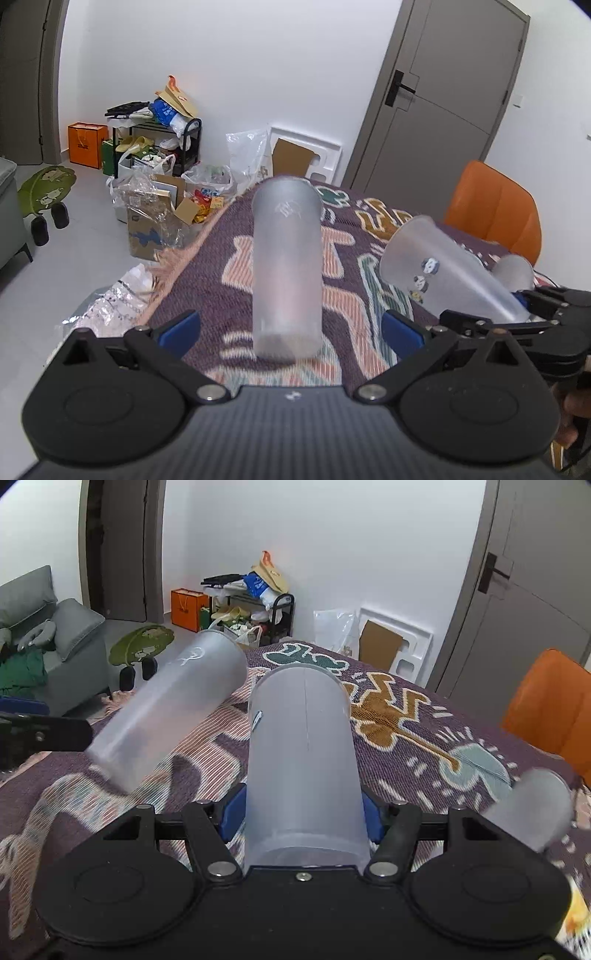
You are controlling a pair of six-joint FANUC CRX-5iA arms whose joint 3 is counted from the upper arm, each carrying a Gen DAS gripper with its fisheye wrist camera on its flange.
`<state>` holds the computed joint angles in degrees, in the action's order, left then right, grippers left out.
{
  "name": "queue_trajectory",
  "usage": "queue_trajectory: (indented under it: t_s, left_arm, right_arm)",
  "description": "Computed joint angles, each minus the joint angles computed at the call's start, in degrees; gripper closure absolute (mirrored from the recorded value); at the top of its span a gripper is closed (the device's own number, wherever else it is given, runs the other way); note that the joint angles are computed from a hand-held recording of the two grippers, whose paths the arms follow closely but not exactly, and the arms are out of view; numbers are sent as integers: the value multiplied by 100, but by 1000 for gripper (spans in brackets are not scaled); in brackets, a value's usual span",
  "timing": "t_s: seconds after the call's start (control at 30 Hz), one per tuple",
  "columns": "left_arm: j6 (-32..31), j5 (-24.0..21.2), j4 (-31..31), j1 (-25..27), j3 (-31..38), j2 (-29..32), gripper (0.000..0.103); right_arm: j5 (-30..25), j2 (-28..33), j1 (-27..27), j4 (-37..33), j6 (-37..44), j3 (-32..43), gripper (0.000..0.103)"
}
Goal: Flip cup upright
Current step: 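Lift the frosted cup with the right gripper and rotate it toward upright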
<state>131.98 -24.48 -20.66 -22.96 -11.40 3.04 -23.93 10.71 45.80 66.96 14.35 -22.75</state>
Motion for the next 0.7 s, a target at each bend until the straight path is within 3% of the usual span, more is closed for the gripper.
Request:
queue_trajectory:
  t_s: [0.23,0.57,0.7]
  left_arm:
    - [299,-46,-270,-251,-382,-464,0]
    - [-212,3,209,-517,-913,-869,0]
    - [-697,135,664,-541,-1174,-980,0]
  right_arm:
    - [-216,-751,251,873,-1202,-802,43]
    - [-547,-1573,637,1544,-2145,-1625,43]
    - [-694,-1828,827,1599,-2319,-1907,43]
